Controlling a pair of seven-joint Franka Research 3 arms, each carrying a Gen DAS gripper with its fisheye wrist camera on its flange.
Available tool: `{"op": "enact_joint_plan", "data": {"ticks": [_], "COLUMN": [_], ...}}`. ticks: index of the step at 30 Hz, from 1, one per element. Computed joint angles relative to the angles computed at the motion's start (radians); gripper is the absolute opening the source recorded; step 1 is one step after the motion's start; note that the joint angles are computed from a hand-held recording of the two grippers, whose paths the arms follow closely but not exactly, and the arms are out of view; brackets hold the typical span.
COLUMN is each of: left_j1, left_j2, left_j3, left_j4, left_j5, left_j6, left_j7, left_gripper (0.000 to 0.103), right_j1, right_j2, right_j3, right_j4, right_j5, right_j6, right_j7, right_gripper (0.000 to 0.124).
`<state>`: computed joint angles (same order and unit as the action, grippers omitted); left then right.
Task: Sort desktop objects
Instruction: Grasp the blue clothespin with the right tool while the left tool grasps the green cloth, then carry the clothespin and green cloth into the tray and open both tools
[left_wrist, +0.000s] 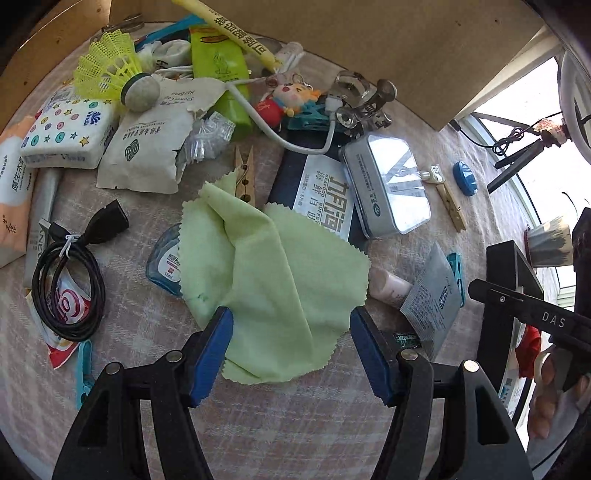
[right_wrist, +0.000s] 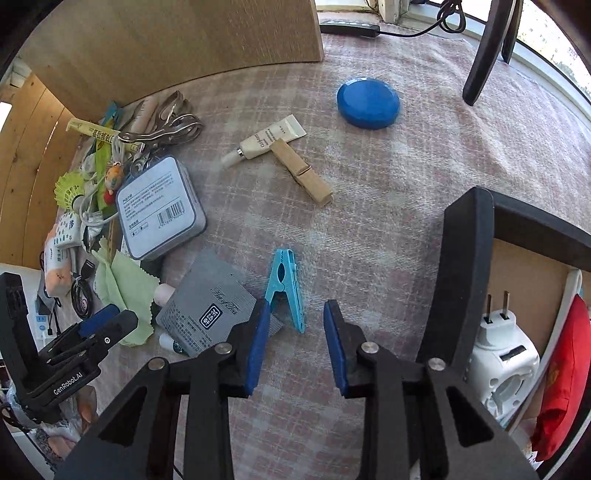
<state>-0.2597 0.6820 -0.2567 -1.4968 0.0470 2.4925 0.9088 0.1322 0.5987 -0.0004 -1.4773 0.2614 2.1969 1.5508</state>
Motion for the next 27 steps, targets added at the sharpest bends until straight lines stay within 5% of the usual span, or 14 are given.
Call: {"op": "enact_joint_plan", "data": {"ticks": [7, 11, 21, 27], "left_j1": [-0.053, -0.075, 0.03, 0.043], "left_j2": [0.019, 0.024, -0.056, -0.15], "left_j3": [0.046, 0.073, 0.009, -0.002], "left_j4": [0.031, 0.048, -0.113, -0.239], "left_j5": [0.096, 0.156, 0.05, 0.027], "left_j6": [-0.011, -0.03, 0.084, 0.168], "left_j7": [-0.025, -0.046, -0.046, -0.036], "left_gripper": [0.061, 0.044, 0.002, 0.002], "right_j1": [0.023, 0.037, 0.012, -0.016], "right_j2": [0.028, 0.026, -0.059, -0.16], "right_j3": [-0.01, -0.017, -0.008, 0.007], "right_j4": [0.033, 0.015, -0.11, -0.222], "right_j5": [-0.042, -0.071, -0.034, 0.038], "right_j6": [-0.026, -0.007, 0.098, 0.174], "right_j7": [0.016, 0.022, 0.013, -0.04], "right_gripper": [0.024, 0.013, 0.005, 0.005]}}
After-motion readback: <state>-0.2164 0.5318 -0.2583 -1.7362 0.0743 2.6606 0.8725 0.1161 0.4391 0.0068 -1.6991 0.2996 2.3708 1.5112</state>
